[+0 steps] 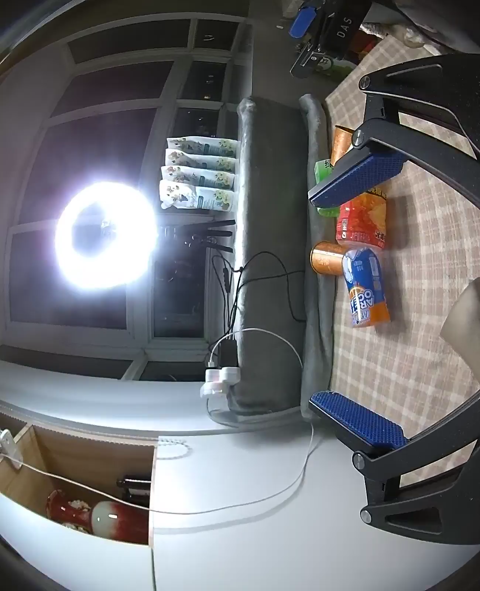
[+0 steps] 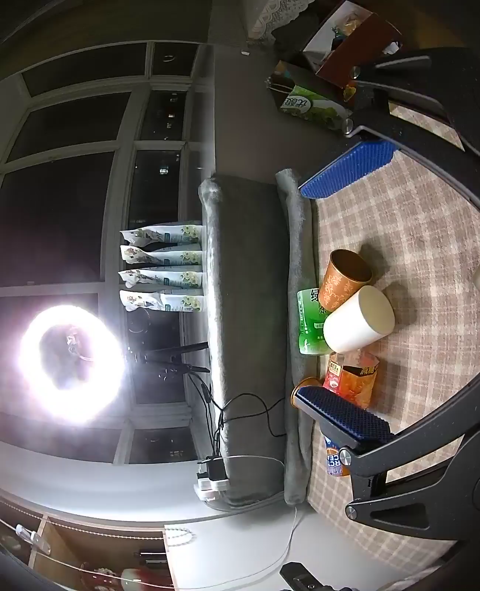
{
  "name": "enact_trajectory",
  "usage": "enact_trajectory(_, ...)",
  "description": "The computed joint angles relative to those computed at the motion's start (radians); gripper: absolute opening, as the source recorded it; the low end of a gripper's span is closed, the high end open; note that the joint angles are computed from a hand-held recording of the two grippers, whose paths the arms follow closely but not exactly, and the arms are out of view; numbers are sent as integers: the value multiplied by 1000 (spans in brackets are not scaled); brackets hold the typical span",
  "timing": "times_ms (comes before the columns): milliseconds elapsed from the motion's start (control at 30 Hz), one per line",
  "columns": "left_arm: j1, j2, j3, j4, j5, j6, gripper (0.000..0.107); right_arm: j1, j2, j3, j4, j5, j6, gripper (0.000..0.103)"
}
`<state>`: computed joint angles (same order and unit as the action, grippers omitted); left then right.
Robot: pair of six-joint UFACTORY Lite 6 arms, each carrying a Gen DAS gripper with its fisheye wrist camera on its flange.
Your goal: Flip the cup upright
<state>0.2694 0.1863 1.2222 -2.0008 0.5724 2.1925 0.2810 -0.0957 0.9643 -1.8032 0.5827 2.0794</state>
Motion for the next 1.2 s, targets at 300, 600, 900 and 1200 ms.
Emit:
enact_trajectory(300,-9,-29,-21,39,-9,-33,99,-4,0,-5,-22,-1,25,103)
enact_trajectory(600,6,10,9,19,-10,-39,100,10,10,12,5,17,-4,103)
enact_trajectory(900,8,5,2,25,-7,-47,100,6,7,15,9,15,-15,103)
enact_trajectory(1200,7,1,-4,36,-10,-56,99,7,12,20,8,17,-18,103)
